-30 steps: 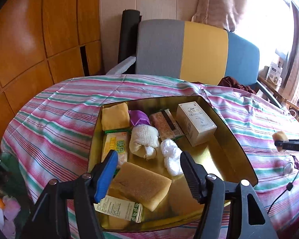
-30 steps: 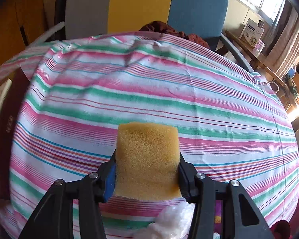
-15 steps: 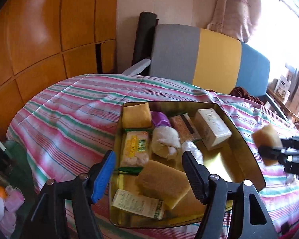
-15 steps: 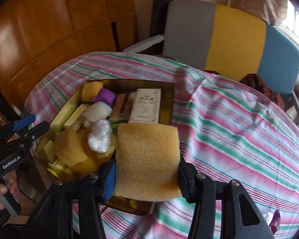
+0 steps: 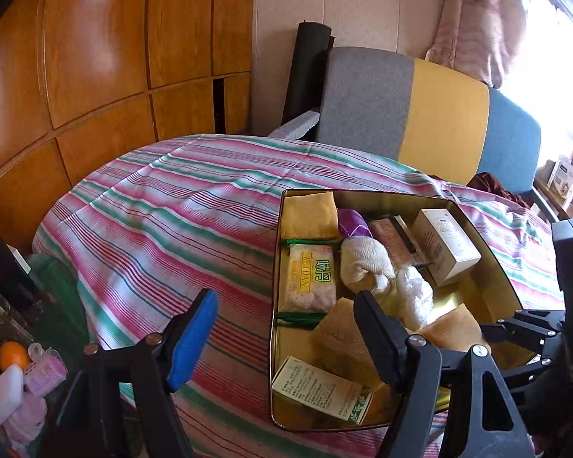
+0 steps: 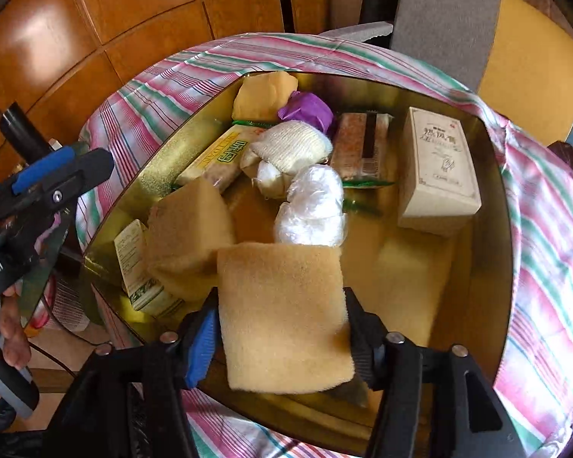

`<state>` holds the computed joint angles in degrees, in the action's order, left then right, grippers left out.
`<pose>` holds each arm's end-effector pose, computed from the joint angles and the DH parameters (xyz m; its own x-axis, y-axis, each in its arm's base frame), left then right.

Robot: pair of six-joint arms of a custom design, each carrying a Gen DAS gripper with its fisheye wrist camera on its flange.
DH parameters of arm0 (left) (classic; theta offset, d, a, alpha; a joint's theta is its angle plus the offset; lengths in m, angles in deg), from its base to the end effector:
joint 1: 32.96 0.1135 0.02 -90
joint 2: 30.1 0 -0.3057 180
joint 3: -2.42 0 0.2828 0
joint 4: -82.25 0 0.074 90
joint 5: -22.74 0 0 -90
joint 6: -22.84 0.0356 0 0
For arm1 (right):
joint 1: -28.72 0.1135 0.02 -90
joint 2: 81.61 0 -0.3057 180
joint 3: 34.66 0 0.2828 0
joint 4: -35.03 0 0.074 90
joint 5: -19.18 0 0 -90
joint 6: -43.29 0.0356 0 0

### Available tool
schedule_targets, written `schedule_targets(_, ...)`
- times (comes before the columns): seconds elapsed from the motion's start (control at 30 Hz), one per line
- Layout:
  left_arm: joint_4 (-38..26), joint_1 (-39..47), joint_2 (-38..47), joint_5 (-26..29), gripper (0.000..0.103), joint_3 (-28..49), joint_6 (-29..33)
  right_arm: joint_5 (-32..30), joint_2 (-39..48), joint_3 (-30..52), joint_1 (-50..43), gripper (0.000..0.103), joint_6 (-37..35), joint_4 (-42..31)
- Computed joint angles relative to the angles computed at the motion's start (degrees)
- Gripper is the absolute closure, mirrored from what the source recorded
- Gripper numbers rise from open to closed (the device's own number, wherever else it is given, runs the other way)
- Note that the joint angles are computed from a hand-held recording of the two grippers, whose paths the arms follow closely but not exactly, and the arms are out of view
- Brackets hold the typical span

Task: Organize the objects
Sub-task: 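Carry the yellow sponge into the gold tray and open the right tool, then withdraw both tools from the tray back over the table items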

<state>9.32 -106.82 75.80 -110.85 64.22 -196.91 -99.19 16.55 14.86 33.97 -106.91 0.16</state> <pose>0.0963 -0.2444 0.1218 -0.4435 -0.4705 -0.7628 -0.6910 0.7216 -0.0433 0.2595 0.0408 0.0992 -0.3754 -0.8013 -0.4659 -0.9252 0.3541 0.1365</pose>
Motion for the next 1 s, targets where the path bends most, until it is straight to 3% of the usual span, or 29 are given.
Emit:
schedule_targets(0.4,-1.7,-0.4,1.0,-0.9,0.024,2.7,1.1,-9.7,-2.1,5.1,-9.5,0.03,-3.6,-10.2)
schedule_targets(0.77,-2.4,0.2,2.0,-3.1,0.022,6.7,6.3,-11.6,-0.2,13.3,-21.7,0.03,-5.6,-14.9)
schedule_targets(1.0,-1.2,1.5,3.3,-4.7,0.022,10.2,12.6,-11.5,6.3,22.6,-28.9,0.03,-1.9,-14.2)
